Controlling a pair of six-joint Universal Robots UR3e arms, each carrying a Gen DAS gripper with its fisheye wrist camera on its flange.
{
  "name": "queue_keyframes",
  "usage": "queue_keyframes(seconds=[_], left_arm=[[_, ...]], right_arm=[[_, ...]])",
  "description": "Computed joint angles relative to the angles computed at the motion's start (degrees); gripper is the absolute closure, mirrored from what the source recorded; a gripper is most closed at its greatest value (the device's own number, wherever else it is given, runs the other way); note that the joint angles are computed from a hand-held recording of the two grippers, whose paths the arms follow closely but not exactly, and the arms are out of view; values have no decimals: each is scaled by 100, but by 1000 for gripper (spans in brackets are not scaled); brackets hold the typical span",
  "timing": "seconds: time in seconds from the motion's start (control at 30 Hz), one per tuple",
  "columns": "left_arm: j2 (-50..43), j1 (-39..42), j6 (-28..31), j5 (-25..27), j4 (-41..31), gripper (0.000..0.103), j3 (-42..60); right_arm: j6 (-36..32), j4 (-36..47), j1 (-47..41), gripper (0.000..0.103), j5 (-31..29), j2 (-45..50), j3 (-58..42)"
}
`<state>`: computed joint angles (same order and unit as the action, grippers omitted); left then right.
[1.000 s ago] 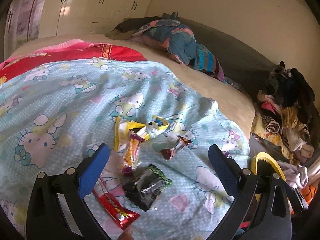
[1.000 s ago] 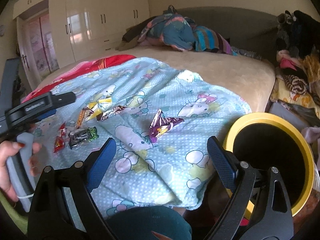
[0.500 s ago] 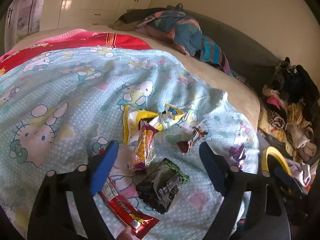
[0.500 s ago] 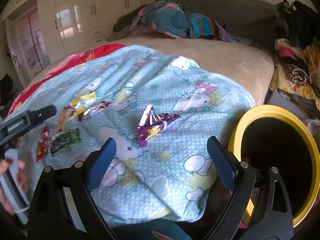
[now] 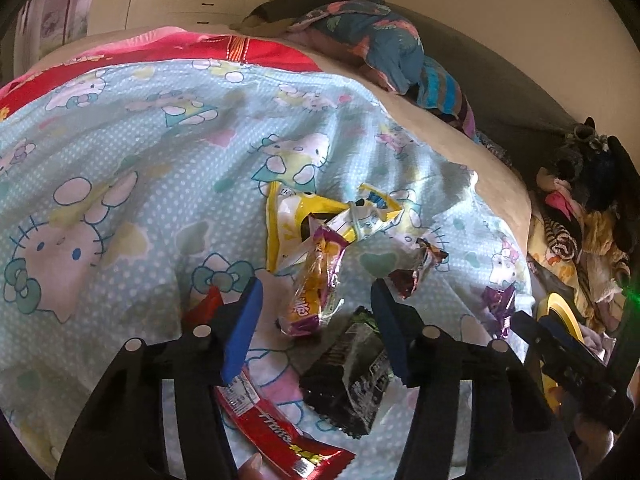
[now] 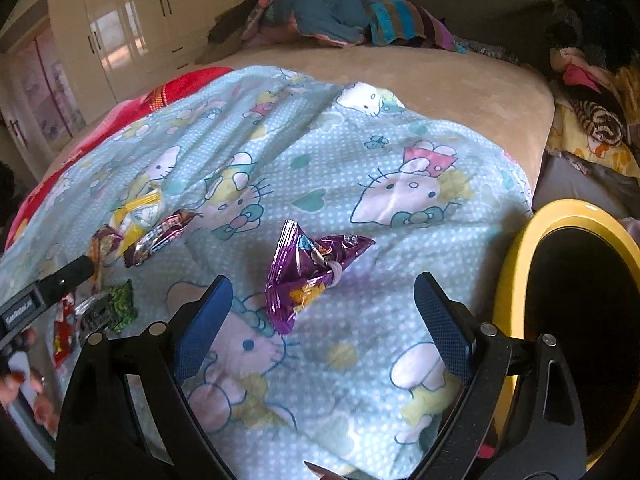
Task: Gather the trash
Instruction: 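Grasp the purple candy wrapper with the right tool while the left tool grasps a snack wrapper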
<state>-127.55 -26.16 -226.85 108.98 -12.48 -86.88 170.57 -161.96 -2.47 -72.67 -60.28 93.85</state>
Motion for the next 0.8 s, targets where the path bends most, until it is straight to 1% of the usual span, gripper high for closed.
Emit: queue_keyframes(seconds=[0.1,0.17,0.27,0.3,0.37,0.4,0.43,0.47,0.6,0.63,0.67,0.7,0.8], left_arm=[[-38,24,-15,-49,-52,56,40],[-65,37,-9,-86,-84,60,65],[-99,52,-13,-117,-121,63,99],[-108,57,-17,-135,-127,64,106],[-121,64,3,-165,-140,71,124],[-127,59,21,-162,-155,72,138],[-131,56,24,-168,-162,76,147],[-131,55,25,-184,-164,80,149],[-101,52,39,-213,-130,82,111],[-99,43,40,-208,-120,82,106],[-88,30,54,-200,-92,83,93],[-87,24,69,-198,-73,83,93],[-68,-18,100,-134,24,84,76]], right_arm=[[80,244,17,20,19,160,-282],[92,387,13,24,63,267,-443],[98,671,23,32,108,424,-683],[91,783,18,38,136,470,-757],[75,972,-21,47,248,529,-849],[87,1024,-43,55,284,548,-871],[108,1044,-76,65,341,555,-867],[124,1027,-134,69,444,538,-816],[144,738,-308,72,747,362,-450],[124,681,-341,74,810,308,-367],[108,633,-360,78,852,286,-328],[69,555,-390,80,914,212,-212],[-57,372,-456,80,1068,17,90]])
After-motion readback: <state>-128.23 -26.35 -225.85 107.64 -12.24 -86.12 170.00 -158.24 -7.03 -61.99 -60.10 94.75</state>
